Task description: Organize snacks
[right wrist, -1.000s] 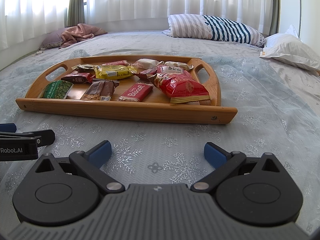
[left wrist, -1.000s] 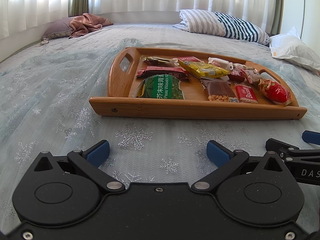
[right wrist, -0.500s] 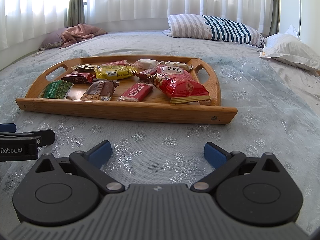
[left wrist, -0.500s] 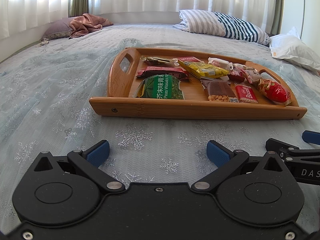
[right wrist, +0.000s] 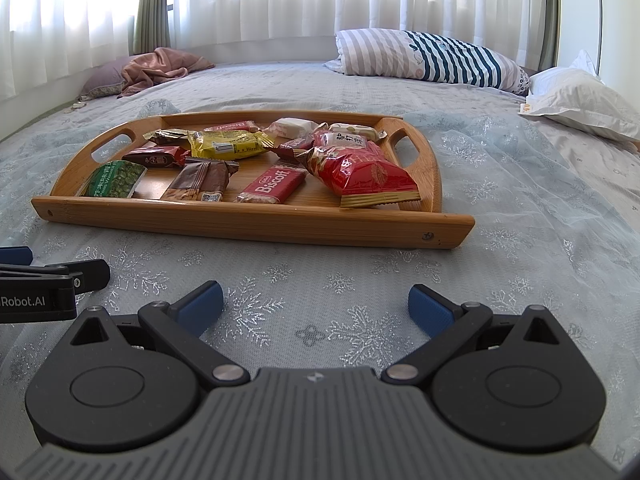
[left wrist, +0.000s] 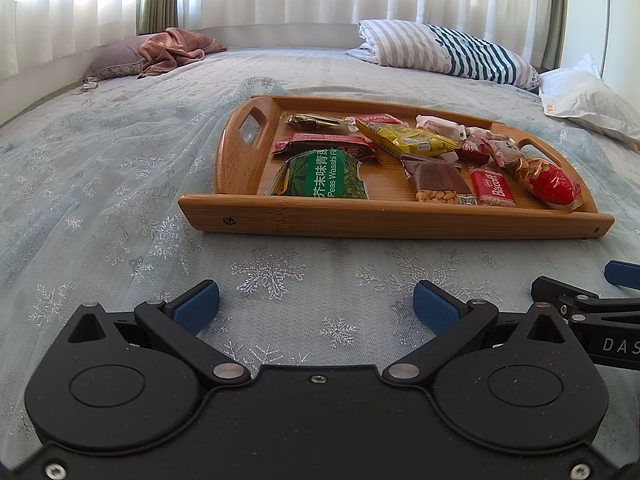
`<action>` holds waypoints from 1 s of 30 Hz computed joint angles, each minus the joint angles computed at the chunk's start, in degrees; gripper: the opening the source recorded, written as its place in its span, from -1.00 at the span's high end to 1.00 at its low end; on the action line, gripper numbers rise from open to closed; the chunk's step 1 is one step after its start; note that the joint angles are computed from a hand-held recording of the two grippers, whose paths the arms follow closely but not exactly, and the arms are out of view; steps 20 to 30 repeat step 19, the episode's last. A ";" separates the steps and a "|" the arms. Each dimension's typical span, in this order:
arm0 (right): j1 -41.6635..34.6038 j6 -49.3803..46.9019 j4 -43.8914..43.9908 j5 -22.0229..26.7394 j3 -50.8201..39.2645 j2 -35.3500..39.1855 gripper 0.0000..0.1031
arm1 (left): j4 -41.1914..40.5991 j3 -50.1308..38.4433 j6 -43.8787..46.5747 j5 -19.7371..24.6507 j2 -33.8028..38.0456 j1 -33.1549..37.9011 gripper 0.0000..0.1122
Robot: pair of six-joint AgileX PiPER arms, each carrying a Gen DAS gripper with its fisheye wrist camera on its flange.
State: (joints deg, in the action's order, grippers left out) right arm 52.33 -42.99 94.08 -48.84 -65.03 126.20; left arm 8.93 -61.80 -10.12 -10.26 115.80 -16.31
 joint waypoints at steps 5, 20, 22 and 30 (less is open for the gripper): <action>-0.01 0.07 -0.05 0.01 0.07 -0.03 -1.00 | -0.09 -0.04 0.12 -0.05 0.07 0.01 -0.84; -0.03 0.05 -0.07 0.01 -0.10 0.06 -1.00 | -0.51 0.12 0.50 -0.30 0.11 -0.04 -0.84; -0.03 0.05 -0.07 0.01 -0.10 0.06 -1.00 | -0.51 0.12 0.50 -0.30 0.11 -0.04 -0.84; -0.03 0.05 -0.07 0.01 -0.10 0.06 -1.00 | -0.51 0.12 0.50 -0.30 0.11 -0.04 -0.84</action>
